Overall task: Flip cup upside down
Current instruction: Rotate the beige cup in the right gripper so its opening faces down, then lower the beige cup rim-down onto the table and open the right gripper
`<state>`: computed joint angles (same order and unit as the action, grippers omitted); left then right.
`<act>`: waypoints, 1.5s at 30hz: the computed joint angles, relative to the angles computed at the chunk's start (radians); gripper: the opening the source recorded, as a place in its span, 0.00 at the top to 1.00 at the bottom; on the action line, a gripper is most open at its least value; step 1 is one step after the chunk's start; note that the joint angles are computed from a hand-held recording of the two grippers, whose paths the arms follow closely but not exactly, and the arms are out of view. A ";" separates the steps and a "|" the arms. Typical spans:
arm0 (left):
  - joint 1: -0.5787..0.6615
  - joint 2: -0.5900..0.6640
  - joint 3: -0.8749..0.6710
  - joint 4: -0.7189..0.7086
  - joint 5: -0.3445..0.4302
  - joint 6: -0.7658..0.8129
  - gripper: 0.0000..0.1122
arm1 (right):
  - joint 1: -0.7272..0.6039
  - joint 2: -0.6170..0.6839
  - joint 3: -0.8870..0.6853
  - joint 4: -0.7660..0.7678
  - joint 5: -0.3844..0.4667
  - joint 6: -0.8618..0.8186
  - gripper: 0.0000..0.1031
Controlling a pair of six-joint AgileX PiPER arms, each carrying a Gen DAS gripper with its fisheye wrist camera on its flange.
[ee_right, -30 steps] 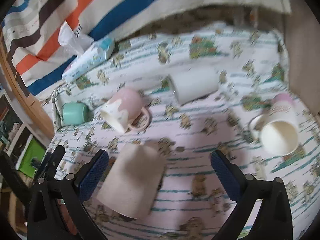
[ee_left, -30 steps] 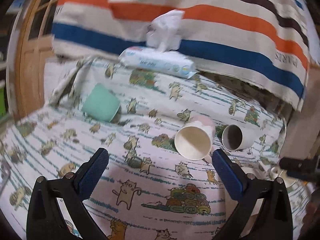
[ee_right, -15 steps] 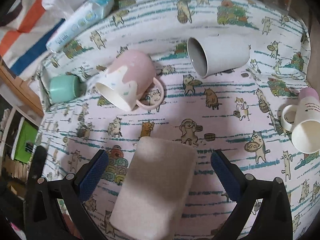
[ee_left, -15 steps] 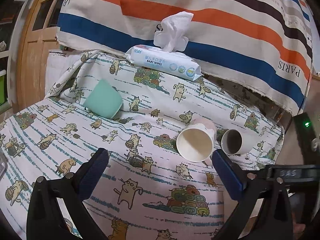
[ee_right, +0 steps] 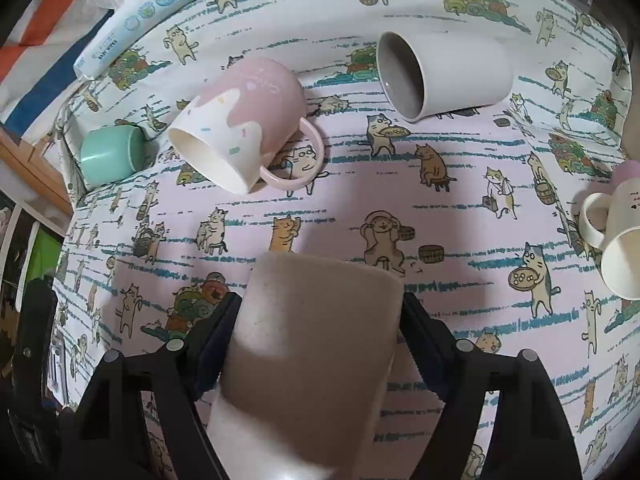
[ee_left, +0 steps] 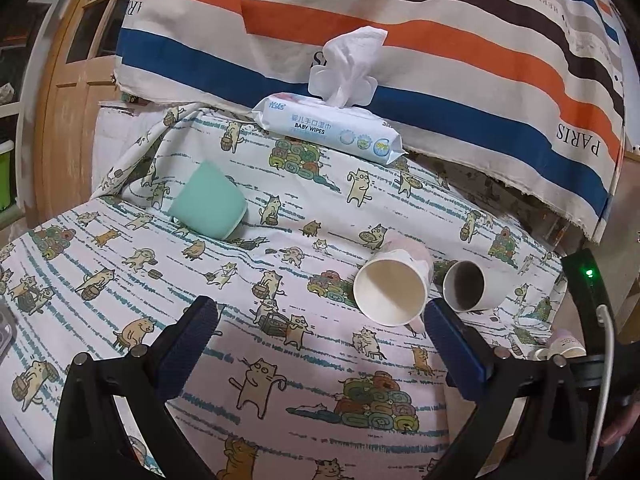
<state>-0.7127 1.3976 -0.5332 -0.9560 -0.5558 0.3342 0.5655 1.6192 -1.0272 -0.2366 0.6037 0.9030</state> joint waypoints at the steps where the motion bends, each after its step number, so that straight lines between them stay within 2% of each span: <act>1: 0.000 0.000 0.000 0.000 0.000 0.000 0.09 | 0.003 -0.012 0.007 -0.003 -0.006 -0.001 0.31; 6: -0.004 0.001 0.001 -0.006 -0.006 0.004 0.09 | 0.008 -0.053 0.027 -0.014 -0.011 -0.010 0.33; 13: -0.012 0.003 0.001 -0.019 -0.018 0.022 0.09 | 0.051 -0.151 0.089 -0.153 -0.032 0.098 0.33; 20: -0.015 0.005 -0.001 -0.024 -0.020 0.027 0.09 | 0.143 -0.234 0.111 -0.389 0.025 0.286 0.33; 27: -0.014 0.004 -0.001 -0.022 -0.019 0.028 0.09 | 0.227 -0.237 0.125 -0.573 0.119 0.435 0.33; 41: -0.038 0.006 -0.002 -0.043 -0.045 0.066 0.09 | 0.237 -0.213 0.151 -0.647 0.113 0.506 0.33; 45: -0.046 0.006 -0.004 -0.052 -0.053 0.080 0.09 | 0.234 -0.213 0.172 -0.679 0.089 0.539 0.33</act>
